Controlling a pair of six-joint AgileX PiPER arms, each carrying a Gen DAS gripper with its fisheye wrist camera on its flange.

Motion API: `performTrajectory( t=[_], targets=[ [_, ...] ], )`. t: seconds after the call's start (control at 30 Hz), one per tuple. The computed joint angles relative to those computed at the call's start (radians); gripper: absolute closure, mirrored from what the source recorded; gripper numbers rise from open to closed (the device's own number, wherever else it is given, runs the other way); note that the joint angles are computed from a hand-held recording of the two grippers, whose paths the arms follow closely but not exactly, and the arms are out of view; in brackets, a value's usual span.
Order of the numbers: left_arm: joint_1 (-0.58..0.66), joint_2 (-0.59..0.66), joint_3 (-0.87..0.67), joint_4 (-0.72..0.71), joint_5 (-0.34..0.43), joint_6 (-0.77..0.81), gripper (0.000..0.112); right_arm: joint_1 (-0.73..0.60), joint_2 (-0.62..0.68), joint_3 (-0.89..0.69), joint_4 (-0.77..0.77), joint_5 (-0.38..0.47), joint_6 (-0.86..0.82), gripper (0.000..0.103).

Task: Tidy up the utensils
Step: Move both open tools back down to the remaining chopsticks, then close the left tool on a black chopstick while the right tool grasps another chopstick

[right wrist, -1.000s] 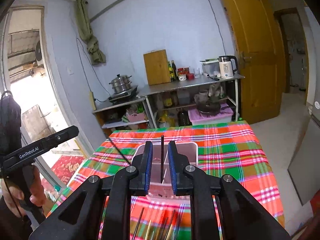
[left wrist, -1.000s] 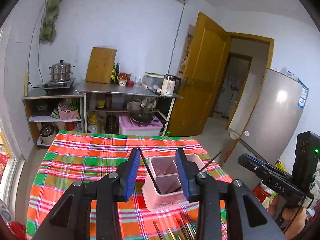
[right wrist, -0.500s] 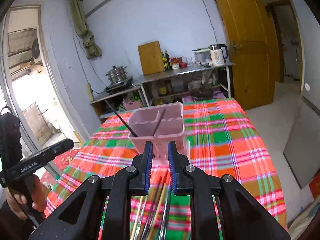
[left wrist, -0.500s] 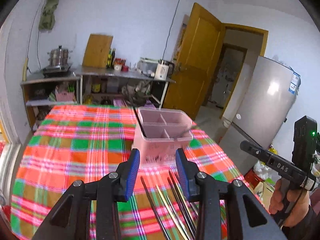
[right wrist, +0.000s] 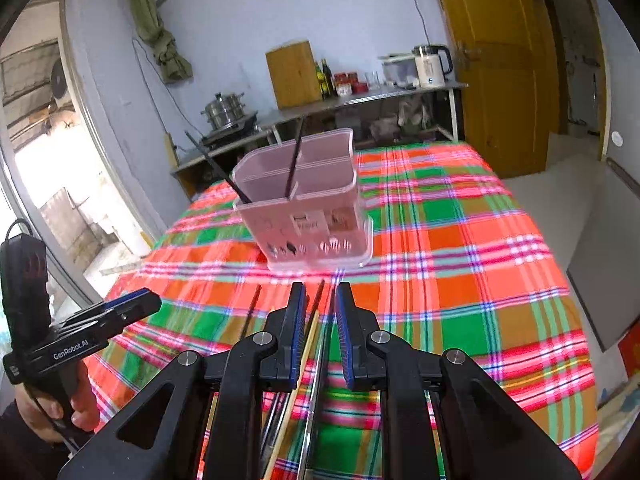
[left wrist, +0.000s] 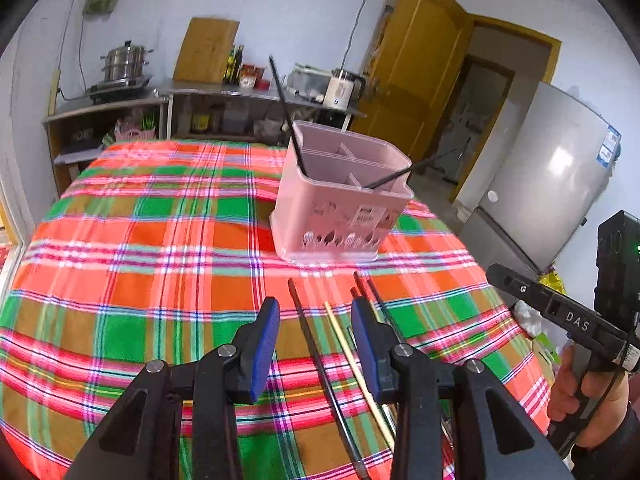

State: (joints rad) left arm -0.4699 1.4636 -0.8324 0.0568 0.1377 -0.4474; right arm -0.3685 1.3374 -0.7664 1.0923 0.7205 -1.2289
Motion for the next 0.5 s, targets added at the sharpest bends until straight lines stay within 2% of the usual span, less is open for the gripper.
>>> performTrajectory(
  t=[0.07,0.17,0.23,0.37,0.5],
  targets=[
    [0.012,0.047,-0.018,-0.145,0.000,0.141,0.075,0.030,0.036,-0.001,-0.014,-0.031,0.005,0.087],
    [0.021,0.110,-0.043,-0.225,0.000,0.221,0.075,0.074,0.089,-0.007,-0.038,-0.070,0.023,0.087],
    [0.033,0.160,-0.066,-0.350,0.008,0.341,0.075,0.095,0.123,-0.008,-0.046,-0.097,0.032,0.087],
    [0.049,0.260,-0.127,-0.509,0.027,0.489,0.075,0.136,0.200,-0.029,-0.069,-0.133,0.052,0.087],
    [0.055,0.345,-0.200,-0.470,0.057,0.451,0.075,0.175,0.270,-0.071,-0.109,-0.160,0.094,0.087]
  ],
)
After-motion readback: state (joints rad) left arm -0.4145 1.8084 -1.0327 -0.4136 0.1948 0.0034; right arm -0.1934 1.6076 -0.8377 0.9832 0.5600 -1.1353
